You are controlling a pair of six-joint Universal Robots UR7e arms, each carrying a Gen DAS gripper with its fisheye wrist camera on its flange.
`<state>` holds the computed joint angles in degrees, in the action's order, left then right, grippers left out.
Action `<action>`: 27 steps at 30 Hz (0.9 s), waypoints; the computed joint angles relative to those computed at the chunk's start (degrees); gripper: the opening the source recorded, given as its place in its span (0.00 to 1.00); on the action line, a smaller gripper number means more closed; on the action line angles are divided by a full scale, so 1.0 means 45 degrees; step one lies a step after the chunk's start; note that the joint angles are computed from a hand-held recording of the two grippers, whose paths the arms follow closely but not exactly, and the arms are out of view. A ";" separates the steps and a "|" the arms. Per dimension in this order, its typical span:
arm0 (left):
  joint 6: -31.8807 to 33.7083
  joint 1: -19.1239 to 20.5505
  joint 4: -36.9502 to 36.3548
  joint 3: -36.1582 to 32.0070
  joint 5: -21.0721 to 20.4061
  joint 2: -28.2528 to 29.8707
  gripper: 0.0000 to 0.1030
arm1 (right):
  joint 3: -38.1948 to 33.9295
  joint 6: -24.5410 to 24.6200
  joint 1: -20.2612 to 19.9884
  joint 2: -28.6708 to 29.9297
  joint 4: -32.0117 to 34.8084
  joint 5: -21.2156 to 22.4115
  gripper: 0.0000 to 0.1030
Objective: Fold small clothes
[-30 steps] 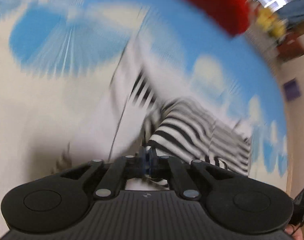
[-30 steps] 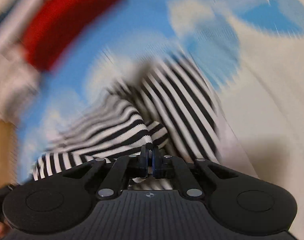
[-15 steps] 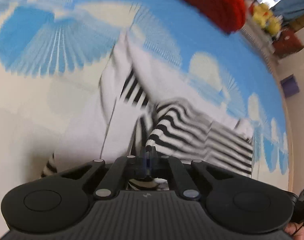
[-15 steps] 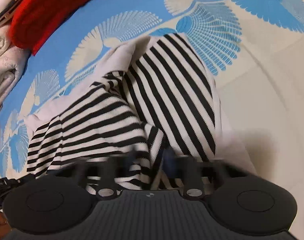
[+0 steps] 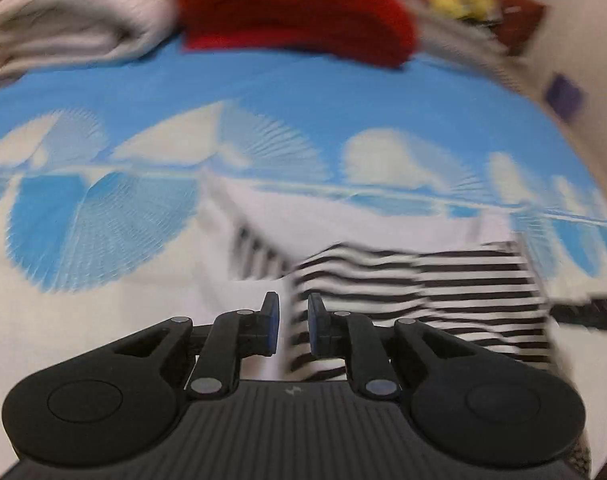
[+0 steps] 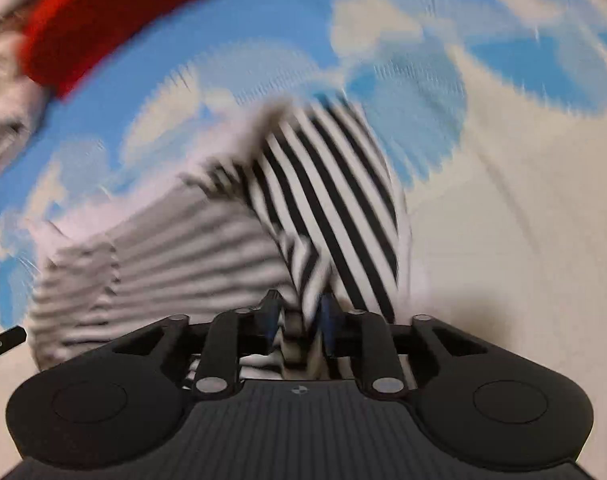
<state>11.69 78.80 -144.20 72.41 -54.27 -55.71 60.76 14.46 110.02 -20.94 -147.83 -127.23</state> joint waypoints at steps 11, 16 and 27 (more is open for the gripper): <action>-0.1624 0.0456 0.3116 -0.0424 0.0886 0.0050 0.15 | -0.0349 0.0695 -0.0322 0.0251 0.1979 0.0186 0.34; -0.1587 0.0645 0.3663 -0.0235 0.0673 -0.0034 0.17 | -0.0232 0.0252 -0.0208 0.0208 0.1706 -0.0239 0.34; -0.0094 -0.1156 0.1388 0.2935 0.1466 -0.3043 0.19 | 0.3542 -0.0887 0.1193 -0.2732 -0.2384 -0.0140 0.34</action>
